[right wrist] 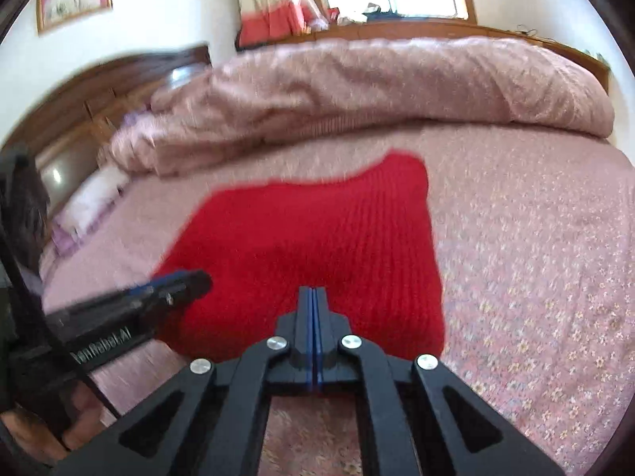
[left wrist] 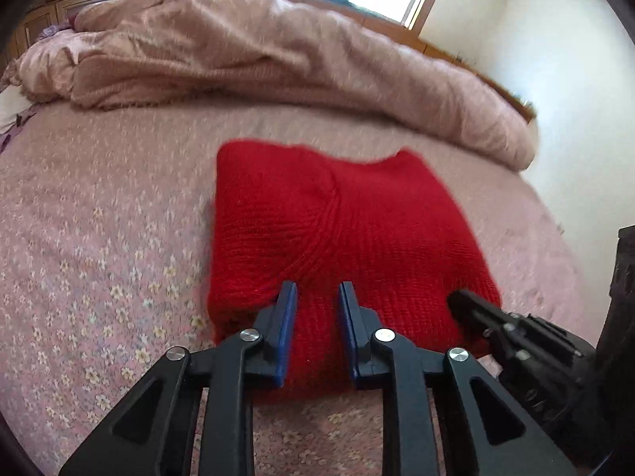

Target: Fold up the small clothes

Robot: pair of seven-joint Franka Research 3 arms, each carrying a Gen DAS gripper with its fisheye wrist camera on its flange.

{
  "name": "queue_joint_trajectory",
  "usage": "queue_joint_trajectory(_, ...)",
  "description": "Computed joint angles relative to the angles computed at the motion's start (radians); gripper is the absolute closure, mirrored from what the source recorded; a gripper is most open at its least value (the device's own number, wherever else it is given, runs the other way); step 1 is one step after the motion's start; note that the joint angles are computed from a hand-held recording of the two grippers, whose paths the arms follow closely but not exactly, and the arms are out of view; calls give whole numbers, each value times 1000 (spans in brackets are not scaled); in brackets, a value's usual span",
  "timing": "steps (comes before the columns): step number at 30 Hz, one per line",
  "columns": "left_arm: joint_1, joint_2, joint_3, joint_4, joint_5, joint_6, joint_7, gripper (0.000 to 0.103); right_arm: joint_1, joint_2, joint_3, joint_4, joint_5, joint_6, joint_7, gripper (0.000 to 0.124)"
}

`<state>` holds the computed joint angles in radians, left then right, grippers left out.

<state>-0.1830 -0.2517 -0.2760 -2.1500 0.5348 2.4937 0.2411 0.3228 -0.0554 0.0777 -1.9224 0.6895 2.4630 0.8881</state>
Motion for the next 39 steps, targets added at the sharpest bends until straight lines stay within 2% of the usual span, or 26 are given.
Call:
queue_joint_trajectory(3, -7, 20, -3, 19, -9, -43, 21, 89, 3, 13, 6, -12, -25, 13, 30, 123)
queue_joint_trajectory(8, -19, 52, -5, 45, -2, -94, 17, 90, 4, 53, 12, 20, -100, -34, 91, 123)
queue_joint_trajectory(13, -17, 14, -6, 5, 45, -37, -34, 90, 18, 34, 27, 7, -218, 8, 142, 124)
queue_joint_trajectory(16, -21, -37, 9, -32, 21, 29, -17, 89, 18, -4, 16, -5, -144, 20, 93, 122)
queue_joint_trajectory(18, -23, -85, 25, -68, -13, 91, 11, 86, 13, -24, -10, -1, -17, -23, 7, 105)
queue_joint_trajectory(19, -4, -107, 9, -75, 5, 90, -11, 86, 8, -29, -26, 8, 59, -66, -42, 80)
queue_joint_trajectory(20, 31, -140, -22, -90, 57, 94, -68, 76, 0, -38, -48, 10, 167, -110, -108, 52)
queue_joint_trajectory(21, 64, -169, -54, -98, 109, 79, -119, 64, -9, -49, -57, 0, 232, -107, -141, 41)
queue_joint_trajectory(22, 85, -189, -77, -96, 145, 50, -150, 40, -17, -67, -66, -21, 304, -79, -175, 32)
queue_joint_trajectory(23, 94, -202, -85, -96, 168, 38, -162, 20, -24, -78, -76, -35, 373, -51, -201, 32)
queue_joint_trajectory(24, 92, -205, -75, -98, 170, 42, -153, 15, -32, -77, -84, -31, 408, -55, -208, 32)
queue_joint_trajectory(25, 80, -192, -52, -95, 147, 55, -125, 13, -44, -62, -97, -14, 437, -85, -208, 30)
queue_joint_trajectory(26, 67, -172, -32, -85, 113, 48, -92, 13, -65, -21, -115, 31, 444, -155, -176, 30)
queue_joint_trajectory(28, 36, -119, 18, -66, 11, 30, -8, 14, -105, 48, -119, 104, 420, -254, -109, 30)
queue_joint_trajectory(29, 29, -100, 37, -67, -28, 46, 17, 14, -130, 104, -120, 162, 394, -323, -52, 30)
queue_joint_trajectory(31, 2, -68, 88, -94, -139, 130, 89, 14, -170, 180, -110, 241, 370, -418, 11, 30)
queue_joint_trajectory(34, -32, -30, 135, -114, -311, 173, 215, 14, -221, 289, -77, 359, 376, -537, 88, 30)
queue_joint_trajectory(36, -57, -30, 169, -160, -455, 242, 277, 12, -246, 381, -47, 474, 351, -646, 160, 30)
queue_joint_trajectory(38, -130, -37, 242, -226, -673, 357, 399, 9, -242, 423, -26, 531, 273, -659, 195, 30)
queue_joint_trajectory(39, -159, -38, 270, -238, -742, 383, 468, 9, -248, 434, -13, 540, 263, -660, 198, 30)
